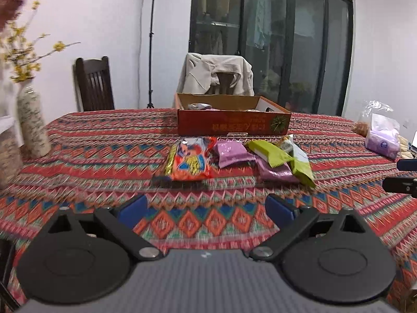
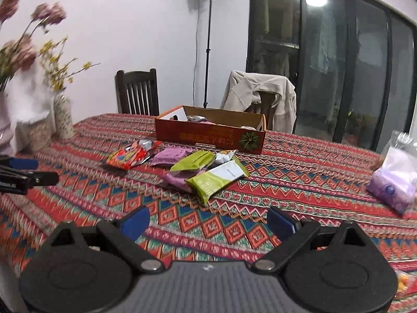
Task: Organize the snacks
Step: 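Grasp the colourful chip bag with left tool while right tool grasps a white packet, then carry the chip bag and white packet over the cardboard box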
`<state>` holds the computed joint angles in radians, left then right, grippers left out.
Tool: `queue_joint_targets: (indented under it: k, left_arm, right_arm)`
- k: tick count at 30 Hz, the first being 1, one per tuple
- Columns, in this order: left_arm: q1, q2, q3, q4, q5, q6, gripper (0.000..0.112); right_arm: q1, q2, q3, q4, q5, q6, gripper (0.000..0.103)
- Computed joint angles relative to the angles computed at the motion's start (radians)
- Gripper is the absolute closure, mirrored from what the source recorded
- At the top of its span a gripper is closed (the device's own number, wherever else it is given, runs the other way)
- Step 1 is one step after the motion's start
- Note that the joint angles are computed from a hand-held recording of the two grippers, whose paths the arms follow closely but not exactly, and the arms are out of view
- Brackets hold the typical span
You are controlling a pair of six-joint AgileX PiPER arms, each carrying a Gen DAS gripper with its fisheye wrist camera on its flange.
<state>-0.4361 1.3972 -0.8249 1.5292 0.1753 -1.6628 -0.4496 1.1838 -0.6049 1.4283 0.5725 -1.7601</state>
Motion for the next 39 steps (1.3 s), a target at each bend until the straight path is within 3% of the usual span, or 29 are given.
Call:
queue_joint_targets:
  k: [4, 7, 9, 11, 14, 16, 19, 23, 25, 30, 32, 35, 39]
  left_arm:
    - [0.055, 0.219, -0.237, -0.372, -0.025, 0.4, 0.013]
    - [0.079, 0.398, -0.448, -0.657, 0.008, 0.7, 0.013]
    - [0.084, 0.504, -0.601, -0.82, 0.076, 0.9, 0.013]
    - [0.096, 0.591, -0.715, -0.953, 0.097, 1.075, 0.013]
    - [0.122, 0.687, -0.849, -1.206, 0.137, 1.338, 0.013]
    - [0.137, 0.732, -0.914, -1.305, 0.173, 1.414, 0.013]
    - [0.15, 0.76, -0.938, -1.339, 0.167, 1.439, 0.014]
    - [0.169, 0.774, -0.938, -1.429, 0.157, 1.511, 0.034]
    - [0.176, 0.775, -0.922, -1.503, 0.143, 1.581, 0.035]
    - [0.158, 0.756, -0.895, -1.462, 0.126, 1.594, 0.047]
    - [0.155, 0.744, -0.879, -1.461, 0.113, 1.584, 0.048]
    - [0.14, 0.692, -0.818, -1.339, 0.078, 1.461, 0.048]
    - [0.133, 0.564, -0.681, -1.263, 0.004, 1.36, 0.048]
  right_arm:
    - [0.084, 0.19, -0.139, 0.084, -0.072, -0.061, 0.009]
    - [0.139, 0.347, -0.292, 0.077, -0.119, -0.066, 0.017]
    - [0.17, 0.456, -0.421, -0.012, -0.141, 0.014, 0.02]
    - [0.19, 0.555, -0.548, -0.111, -0.137, 0.097, 0.028]
    - [0.231, 0.715, -0.776, -0.367, -0.122, 0.348, 0.031]
    - [0.251, 0.818, -0.927, -0.5, -0.076, 0.485, 0.033]
    - [0.278, 0.968, -1.147, -0.684, -0.008, 0.726, 0.036]
    - [0.291, 1.081, -1.295, -0.729, 0.027, 0.81, 0.038]
    - [0.295, 1.105, -1.314, -0.694, 0.018, 0.781, 0.044]
    - [0.296, 1.127, -1.324, -0.616, -0.001, 0.715, 0.071]
    - [0.298, 1.12, -1.304, -0.579, -0.024, 0.684, 0.076]
    - [0.293, 1.093, -1.25, -0.477, -0.062, 0.591, 0.082]
    - [0.274, 1.02, -1.15, -0.277, -0.097, 0.403, 0.087]
